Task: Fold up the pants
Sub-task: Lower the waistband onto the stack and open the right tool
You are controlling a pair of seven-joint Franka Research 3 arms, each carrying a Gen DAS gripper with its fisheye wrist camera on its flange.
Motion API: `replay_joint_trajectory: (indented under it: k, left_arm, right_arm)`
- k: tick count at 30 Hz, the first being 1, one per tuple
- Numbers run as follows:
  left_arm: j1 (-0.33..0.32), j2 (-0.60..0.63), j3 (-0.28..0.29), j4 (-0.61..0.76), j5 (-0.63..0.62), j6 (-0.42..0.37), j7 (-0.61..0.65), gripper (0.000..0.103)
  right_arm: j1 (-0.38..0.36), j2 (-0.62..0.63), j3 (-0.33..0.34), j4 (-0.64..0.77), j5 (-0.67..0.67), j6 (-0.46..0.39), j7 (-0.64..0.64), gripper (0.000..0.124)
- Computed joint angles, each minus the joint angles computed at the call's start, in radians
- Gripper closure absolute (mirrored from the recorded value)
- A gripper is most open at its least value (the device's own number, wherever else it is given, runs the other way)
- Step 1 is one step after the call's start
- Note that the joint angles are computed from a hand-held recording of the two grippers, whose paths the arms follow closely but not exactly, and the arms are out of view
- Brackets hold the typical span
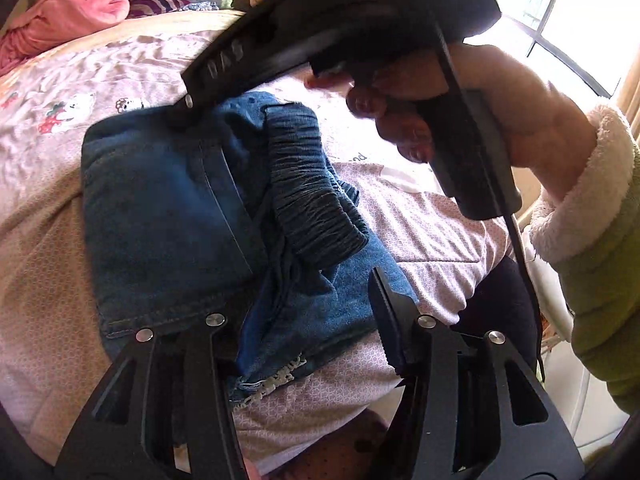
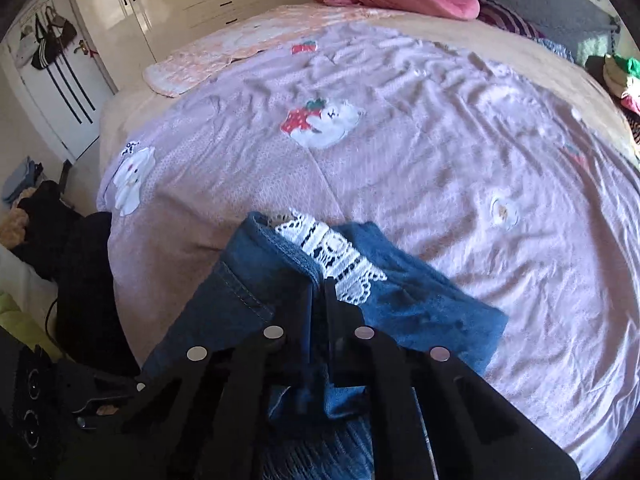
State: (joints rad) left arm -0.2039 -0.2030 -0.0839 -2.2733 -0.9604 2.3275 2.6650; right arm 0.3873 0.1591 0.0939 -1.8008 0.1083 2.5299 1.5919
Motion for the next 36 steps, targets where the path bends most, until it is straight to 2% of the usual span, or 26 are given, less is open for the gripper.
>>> replay_joint_trajectory:
  k: [3, 5, 13, 17, 19, 23, 36]
  left_arm:
    - [-0.002, -0.001, -0.003, -0.004, 0.0, 0.01, 0.003, 0.062]
    - [-0.001, -0.001, -0.001, -0.004, 0.0, 0.009, 0.003, 0.062]
    - [0.001, 0.005, 0.0, 0.003, 0.004, 0.004, -0.006, 0.062]
    - [0.007, 0.004, 0.003, 0.007, 0.006, -0.005, -0.009, 0.061]
    - [0.01, 0.002, 0.004, 0.008, 0.007, -0.008, -0.01, 0.058]
    - [0.008, -0.017, 0.004, -0.005, 0.01, -0.003, -0.015, 0.055]
    - [-0.012, -0.084, 0.031, -0.034, 0.004, 0.012, -0.022, 0.043]
  right_arm:
    - [0.011, 0.041, -0.017, 0.048, -0.076, -0.037, 0.038, 0.12]
    - [0.008, 0.066, -0.017, 0.064, -0.069, -0.048, 0.036, 0.119]
    - [0.007, 0.06, -0.02, 0.038, -0.053, -0.013, 0.059, 0.118]
    - [0.002, 0.007, -0.023, -0.009, -0.04, 0.018, 0.106, 0.099]
    - [-0.004, -0.025, -0.019, -0.039, -0.027, 0.038, 0.119, 0.097]
    - [-0.015, -0.094, -0.013, -0.103, -0.021, 0.083, 0.162, 0.081]
    - [-0.062, -0.296, 0.033, -0.289, -0.082, 0.211, 0.306, 0.055]
